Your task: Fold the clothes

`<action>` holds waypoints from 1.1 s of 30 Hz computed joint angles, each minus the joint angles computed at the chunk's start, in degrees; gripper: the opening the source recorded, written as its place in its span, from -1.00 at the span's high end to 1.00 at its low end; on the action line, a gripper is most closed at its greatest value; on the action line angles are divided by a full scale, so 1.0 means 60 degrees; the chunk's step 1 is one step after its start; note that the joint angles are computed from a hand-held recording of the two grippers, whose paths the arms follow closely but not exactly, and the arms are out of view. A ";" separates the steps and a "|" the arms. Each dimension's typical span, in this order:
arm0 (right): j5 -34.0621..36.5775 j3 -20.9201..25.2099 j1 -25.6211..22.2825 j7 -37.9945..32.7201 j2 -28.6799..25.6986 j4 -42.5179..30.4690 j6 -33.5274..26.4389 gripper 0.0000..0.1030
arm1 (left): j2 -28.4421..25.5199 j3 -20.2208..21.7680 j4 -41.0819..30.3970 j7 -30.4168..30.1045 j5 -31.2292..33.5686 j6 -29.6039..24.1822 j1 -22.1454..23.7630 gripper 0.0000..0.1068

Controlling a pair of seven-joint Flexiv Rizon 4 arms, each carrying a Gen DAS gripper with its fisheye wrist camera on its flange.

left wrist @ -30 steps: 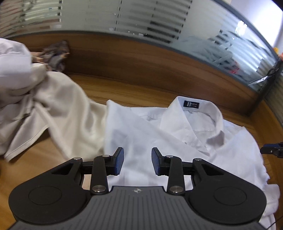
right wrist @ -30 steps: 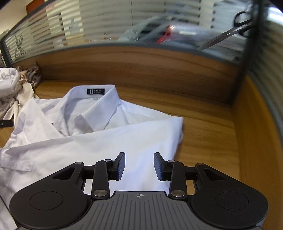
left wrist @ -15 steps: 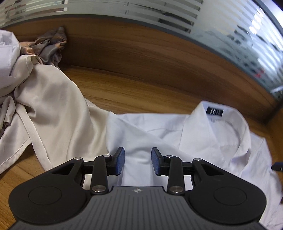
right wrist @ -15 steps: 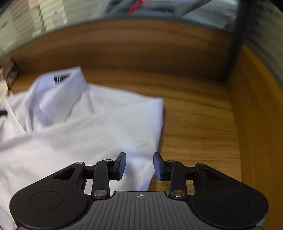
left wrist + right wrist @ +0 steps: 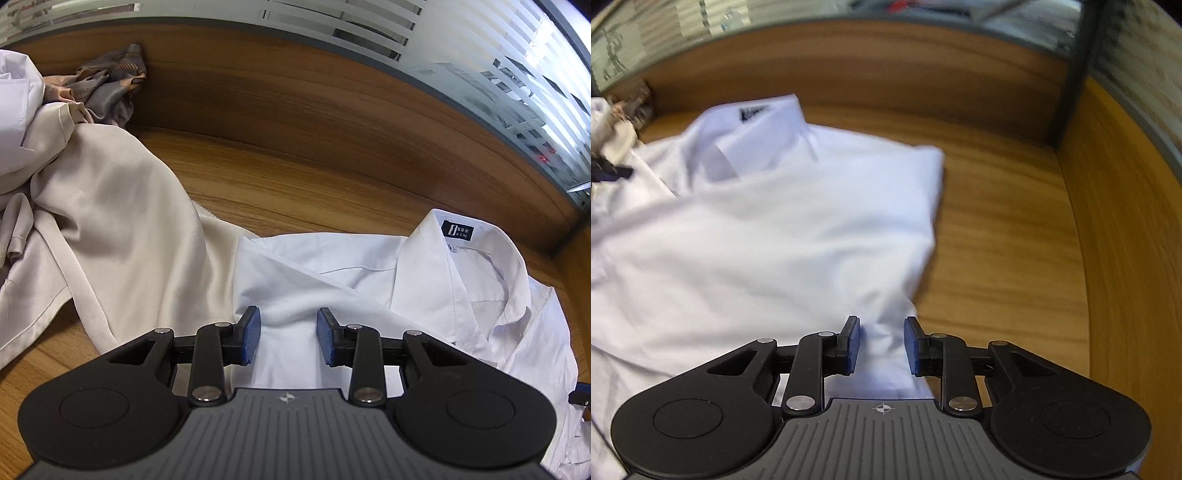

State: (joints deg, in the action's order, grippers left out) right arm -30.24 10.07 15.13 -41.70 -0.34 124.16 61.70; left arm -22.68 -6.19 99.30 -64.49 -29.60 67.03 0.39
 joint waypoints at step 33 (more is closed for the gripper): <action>-0.1048 0.2851 0.2716 0.8860 0.0834 -0.1900 -0.7179 0.25 | -0.0993 -0.0043 -0.3335 0.3836 -0.1855 -0.5808 0.1745 0.21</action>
